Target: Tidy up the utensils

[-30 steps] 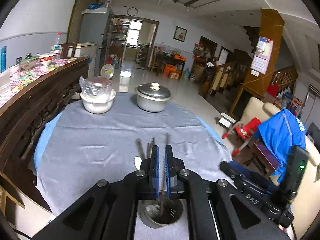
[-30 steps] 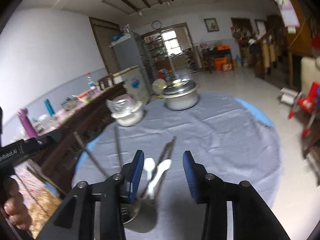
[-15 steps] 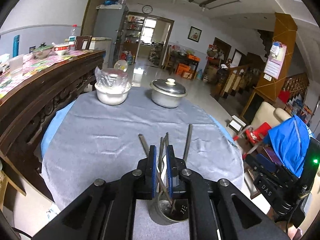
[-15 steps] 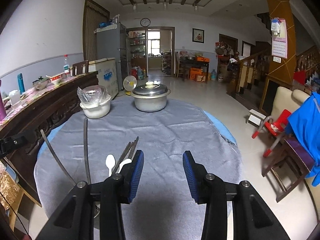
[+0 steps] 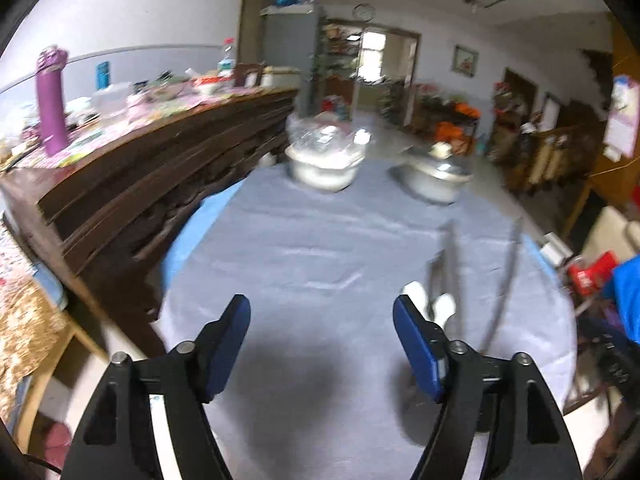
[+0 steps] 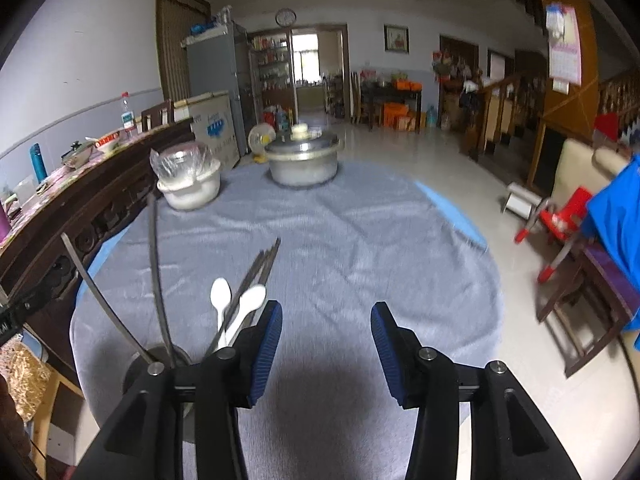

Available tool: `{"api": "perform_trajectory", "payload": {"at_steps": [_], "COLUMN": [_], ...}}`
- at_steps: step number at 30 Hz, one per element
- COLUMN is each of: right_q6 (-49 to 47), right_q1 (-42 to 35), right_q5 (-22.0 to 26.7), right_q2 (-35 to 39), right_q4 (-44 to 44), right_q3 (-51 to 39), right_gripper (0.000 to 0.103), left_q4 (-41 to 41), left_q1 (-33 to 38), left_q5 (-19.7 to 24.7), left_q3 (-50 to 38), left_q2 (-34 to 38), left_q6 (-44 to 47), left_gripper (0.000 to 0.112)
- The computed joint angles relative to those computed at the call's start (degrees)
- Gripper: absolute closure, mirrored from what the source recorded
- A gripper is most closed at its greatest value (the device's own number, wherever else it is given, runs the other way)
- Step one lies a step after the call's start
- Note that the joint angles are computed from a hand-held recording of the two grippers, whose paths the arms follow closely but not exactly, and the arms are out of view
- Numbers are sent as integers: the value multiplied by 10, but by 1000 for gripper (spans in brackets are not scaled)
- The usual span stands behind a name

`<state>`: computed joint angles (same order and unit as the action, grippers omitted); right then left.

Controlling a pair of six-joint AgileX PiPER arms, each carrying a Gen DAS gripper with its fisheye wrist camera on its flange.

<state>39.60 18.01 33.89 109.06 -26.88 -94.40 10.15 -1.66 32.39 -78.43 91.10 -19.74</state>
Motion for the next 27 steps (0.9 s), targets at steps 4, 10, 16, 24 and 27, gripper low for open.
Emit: {"api": "perform_trajectory", "payload": {"at_steps": [4, 10, 16, 24, 27], "right_q6": [-72, -109, -134, -150, -152], "right_q1": [-32, -48, -48, -51, -51], "right_q5": [-13, -18, -8, -10, -9], "right_q2": [24, 46, 64, 66, 66], "right_q4": [110, 164, 191, 209, 210], "right_q3": [10, 7, -16, -20, -20], "right_gripper": [53, 53, 53, 53, 53], "left_q4": [0, 33, 57, 128, 146], "left_q1": [23, 25, 22, 8, 3], "left_q5": [8, 17, 17, 24, 30], "left_q3": [17, 24, 24, 17, 15], "left_q2": [22, 46, 50, 37, 33], "left_q6": [-11, -36, -53, -111, -126], "left_gripper": [37, 37, 37, 37, 37]}}
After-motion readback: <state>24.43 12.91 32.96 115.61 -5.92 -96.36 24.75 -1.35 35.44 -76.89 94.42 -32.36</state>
